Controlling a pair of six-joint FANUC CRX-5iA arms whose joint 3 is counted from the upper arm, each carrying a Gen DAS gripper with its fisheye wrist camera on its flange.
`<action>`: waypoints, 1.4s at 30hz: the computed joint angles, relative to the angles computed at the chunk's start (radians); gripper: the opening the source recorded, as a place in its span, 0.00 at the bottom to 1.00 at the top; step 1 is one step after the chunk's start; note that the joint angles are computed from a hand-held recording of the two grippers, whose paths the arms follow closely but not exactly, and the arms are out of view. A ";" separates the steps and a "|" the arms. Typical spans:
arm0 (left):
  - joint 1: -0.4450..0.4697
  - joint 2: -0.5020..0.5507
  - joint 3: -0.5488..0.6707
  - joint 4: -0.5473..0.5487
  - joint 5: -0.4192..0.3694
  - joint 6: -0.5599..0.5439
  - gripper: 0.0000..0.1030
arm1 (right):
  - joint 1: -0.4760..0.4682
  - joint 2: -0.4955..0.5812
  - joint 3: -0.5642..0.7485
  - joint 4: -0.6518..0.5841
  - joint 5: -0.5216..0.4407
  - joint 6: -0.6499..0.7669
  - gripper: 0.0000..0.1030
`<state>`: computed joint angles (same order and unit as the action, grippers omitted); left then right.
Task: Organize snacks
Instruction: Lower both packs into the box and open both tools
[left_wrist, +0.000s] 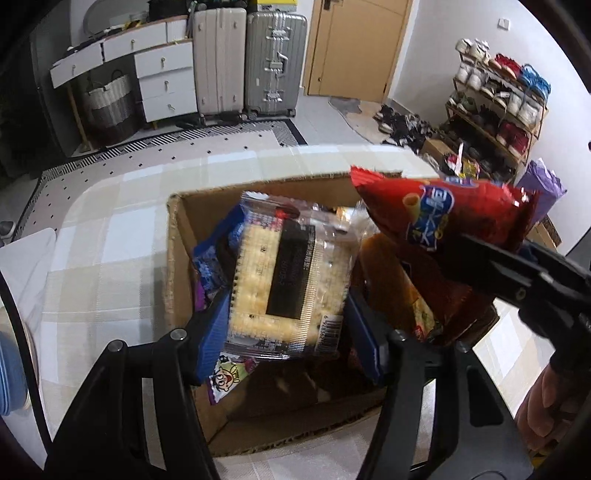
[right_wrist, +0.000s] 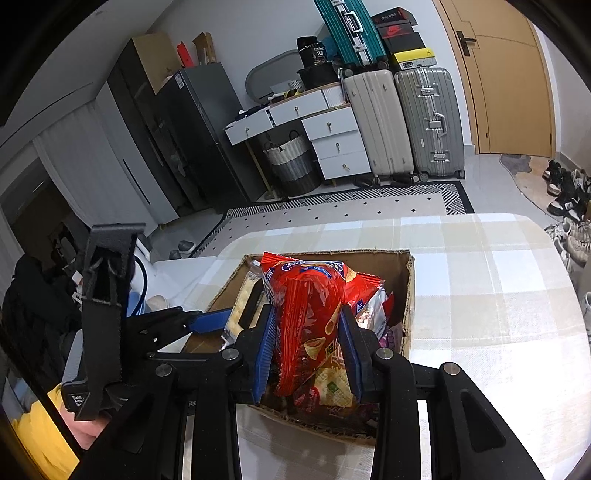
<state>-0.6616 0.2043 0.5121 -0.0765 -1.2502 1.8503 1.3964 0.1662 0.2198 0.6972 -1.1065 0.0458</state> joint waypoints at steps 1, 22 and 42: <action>-0.008 0.011 0.016 -0.020 -0.015 -0.006 0.54 | -0.002 0.000 -0.001 -0.006 0.004 0.003 0.33; -0.018 -0.021 0.043 -0.030 -0.036 0.003 0.56 | -0.022 -0.006 0.004 -0.059 0.026 0.041 0.33; 0.005 -0.107 -0.023 -0.034 -0.052 0.027 0.61 | -0.017 0.077 0.123 -0.135 -0.032 0.253 0.33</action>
